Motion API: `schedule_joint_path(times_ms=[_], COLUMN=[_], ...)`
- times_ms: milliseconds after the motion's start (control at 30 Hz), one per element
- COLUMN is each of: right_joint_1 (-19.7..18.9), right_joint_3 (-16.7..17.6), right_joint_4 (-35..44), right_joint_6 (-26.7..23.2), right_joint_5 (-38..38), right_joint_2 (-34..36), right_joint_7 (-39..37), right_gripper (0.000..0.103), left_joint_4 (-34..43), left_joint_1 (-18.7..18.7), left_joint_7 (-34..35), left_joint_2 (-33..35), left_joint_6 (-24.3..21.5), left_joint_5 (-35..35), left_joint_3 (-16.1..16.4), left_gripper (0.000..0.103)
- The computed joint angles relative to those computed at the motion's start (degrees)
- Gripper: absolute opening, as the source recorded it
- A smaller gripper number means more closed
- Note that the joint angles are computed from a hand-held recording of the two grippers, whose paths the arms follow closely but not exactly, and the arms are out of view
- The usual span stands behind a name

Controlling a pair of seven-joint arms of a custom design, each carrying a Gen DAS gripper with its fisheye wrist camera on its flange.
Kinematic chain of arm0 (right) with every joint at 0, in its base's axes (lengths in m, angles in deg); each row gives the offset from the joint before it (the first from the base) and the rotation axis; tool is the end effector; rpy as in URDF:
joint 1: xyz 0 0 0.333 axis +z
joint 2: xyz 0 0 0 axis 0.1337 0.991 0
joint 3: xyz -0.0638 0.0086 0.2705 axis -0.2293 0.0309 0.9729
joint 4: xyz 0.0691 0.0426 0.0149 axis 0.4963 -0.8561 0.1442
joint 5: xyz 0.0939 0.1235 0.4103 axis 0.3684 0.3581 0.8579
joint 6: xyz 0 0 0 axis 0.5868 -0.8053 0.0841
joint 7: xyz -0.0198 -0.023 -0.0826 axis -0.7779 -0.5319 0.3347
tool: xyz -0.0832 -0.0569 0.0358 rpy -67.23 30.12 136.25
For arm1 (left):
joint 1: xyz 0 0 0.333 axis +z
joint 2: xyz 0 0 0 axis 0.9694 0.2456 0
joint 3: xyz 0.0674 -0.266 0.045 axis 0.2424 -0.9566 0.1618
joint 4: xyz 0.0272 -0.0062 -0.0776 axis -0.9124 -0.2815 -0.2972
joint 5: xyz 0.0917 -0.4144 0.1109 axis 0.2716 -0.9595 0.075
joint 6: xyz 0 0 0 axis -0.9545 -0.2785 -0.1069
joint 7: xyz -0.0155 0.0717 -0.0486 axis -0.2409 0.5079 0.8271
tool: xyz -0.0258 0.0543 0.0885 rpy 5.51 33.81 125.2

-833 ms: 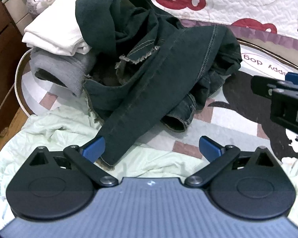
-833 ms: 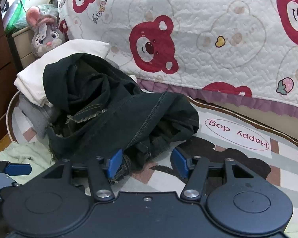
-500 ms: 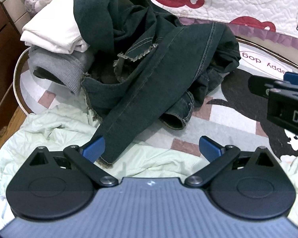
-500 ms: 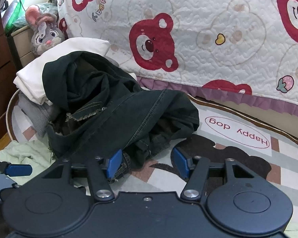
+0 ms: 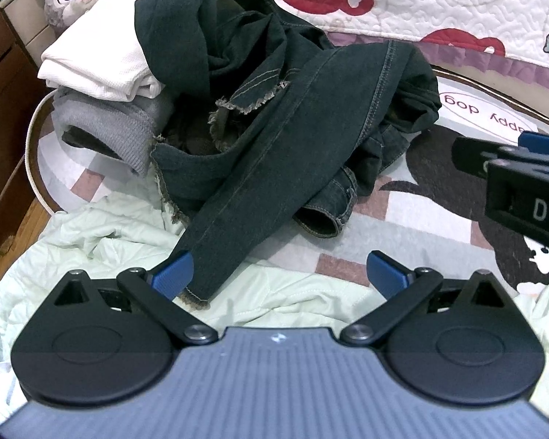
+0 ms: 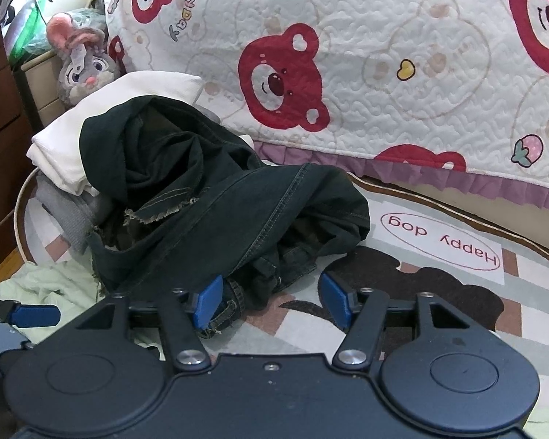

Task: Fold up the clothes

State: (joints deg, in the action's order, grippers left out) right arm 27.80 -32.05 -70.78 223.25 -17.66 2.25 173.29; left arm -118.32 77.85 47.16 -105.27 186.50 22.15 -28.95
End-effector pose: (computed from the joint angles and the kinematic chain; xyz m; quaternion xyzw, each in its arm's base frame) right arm 0.5369 0.2763 0.6110 -0.7221 0.5758 -0.2205 0.3137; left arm 0.5190 -0.0896 0.5752 -0.7391 0.6214 -0.1359 0.2215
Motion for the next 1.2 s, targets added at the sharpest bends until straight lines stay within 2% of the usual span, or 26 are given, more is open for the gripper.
schedule_joint_path(times_ms=[367, 500, 567, 700, 900, 1200], right_joint_1=[-0.19, -0.13, -0.14, -0.16, -0.19, -0.07], right_joint_3=[0.11, -0.07, -0.06, -0.01, 0.09, -0.07], right_joint_4=[-0.26, -0.2, -0.1, -0.02, -0.01, -0.14], right_joint_6=[0.81, 0.8, 0.71, 0.65, 0.48, 0.49], right_joint_5=[-0.54, -0.24, -0.16, -0.21, -0.64, -0.14], right_joint_2=[-0.21, -0.22, -0.16, -0.08, -0.03, -0.02], right_joint_7=[0.95, 0.48, 0.43, 0.48, 0.85, 0.19], right_gripper=[0.066, 0.067, 0.067, 0.067, 0.067, 0.067], left_joint_4=[-1.3, -1.49, -2.65, -3.68, -5.76, -6.45], left_joint_1=[0.04, 0.26, -1.5, -0.3, 1.63, 1.68], left_joint_7=[1.02, 1.4, 7.91, 6.57, 3.83, 5.13], left_joint_2=[-0.91, -0.42, -0.62, -0.95, -2.75, -3.81], left_joint_6=[2.28, 1.84, 3.52, 4.12, 7.58, 8.65], left_joint_5=[-0.95, -0.94, -5.28, -8.06, -5.62, -5.24], left_joint_3=[0.38, 0.46, 3.22, 3.04, 1.47, 1.57], left_gripper=[0.101, 0.098, 0.097, 0.097, 0.097, 0.097])
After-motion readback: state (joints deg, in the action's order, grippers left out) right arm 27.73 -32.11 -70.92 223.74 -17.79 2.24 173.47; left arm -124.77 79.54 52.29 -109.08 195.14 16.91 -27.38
